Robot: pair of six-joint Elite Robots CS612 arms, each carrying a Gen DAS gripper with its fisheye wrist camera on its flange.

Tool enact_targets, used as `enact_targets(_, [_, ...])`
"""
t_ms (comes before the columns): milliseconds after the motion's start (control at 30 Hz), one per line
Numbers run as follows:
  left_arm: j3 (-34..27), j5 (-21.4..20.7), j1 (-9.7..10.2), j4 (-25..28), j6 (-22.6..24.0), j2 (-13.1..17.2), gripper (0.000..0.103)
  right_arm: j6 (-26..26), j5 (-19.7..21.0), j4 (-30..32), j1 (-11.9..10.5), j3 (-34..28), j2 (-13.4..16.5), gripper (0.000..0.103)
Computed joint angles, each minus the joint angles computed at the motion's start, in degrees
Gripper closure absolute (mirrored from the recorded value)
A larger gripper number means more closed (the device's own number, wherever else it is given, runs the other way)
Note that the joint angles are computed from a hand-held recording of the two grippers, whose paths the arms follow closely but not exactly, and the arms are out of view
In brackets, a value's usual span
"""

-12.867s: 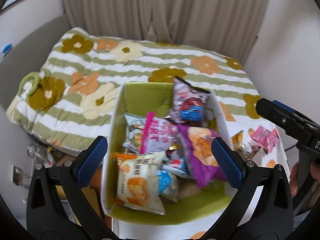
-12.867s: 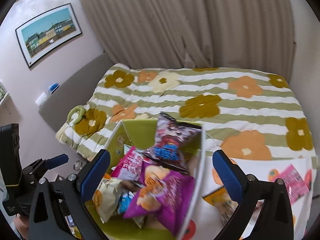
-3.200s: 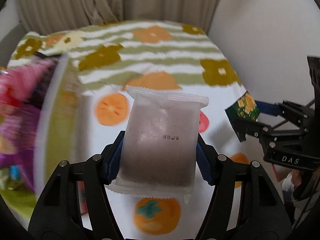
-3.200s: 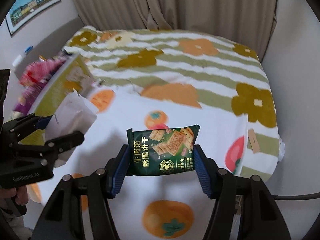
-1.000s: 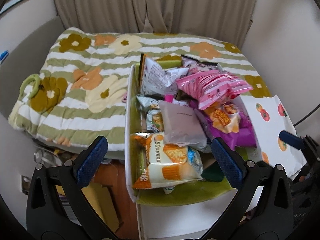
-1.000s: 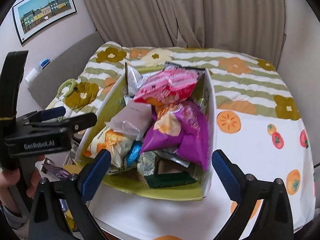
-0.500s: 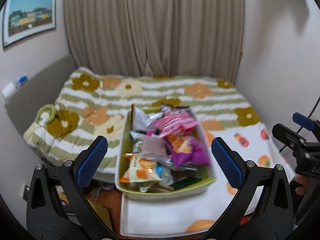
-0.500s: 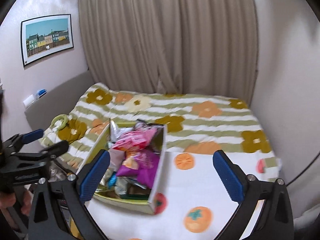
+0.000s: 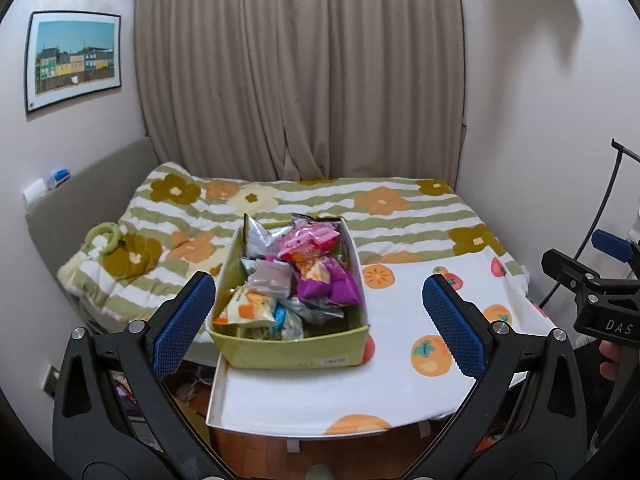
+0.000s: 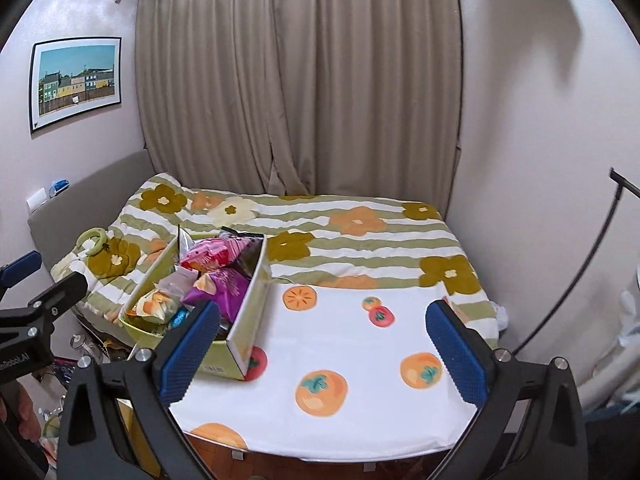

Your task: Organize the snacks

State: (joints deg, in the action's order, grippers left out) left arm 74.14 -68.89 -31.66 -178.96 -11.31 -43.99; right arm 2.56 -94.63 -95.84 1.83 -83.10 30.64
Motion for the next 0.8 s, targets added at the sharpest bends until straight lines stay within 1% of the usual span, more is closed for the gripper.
enact_targets(100, [0.8, -1.3, -0.16, -0.4, -0.6, -0.4, 0.0, 0.5, -0.6, 1.2, -0.3, -1.6, 0.7, 0.001])
enact_targets(267, [1.4, -1.0, -0.56, -1.0, -0.6, -0.7, 0.0, 1.3, -1.0, 1.6, -0.5, -2.8, 1.2, 0.001])
enact_targets(800, [1.0, -0.8, -0.41, -1.2, 0.2, -0.5, 0.0, 1.6, -0.9, 0.7, -0.5, -2.3, 1.1, 0.001])
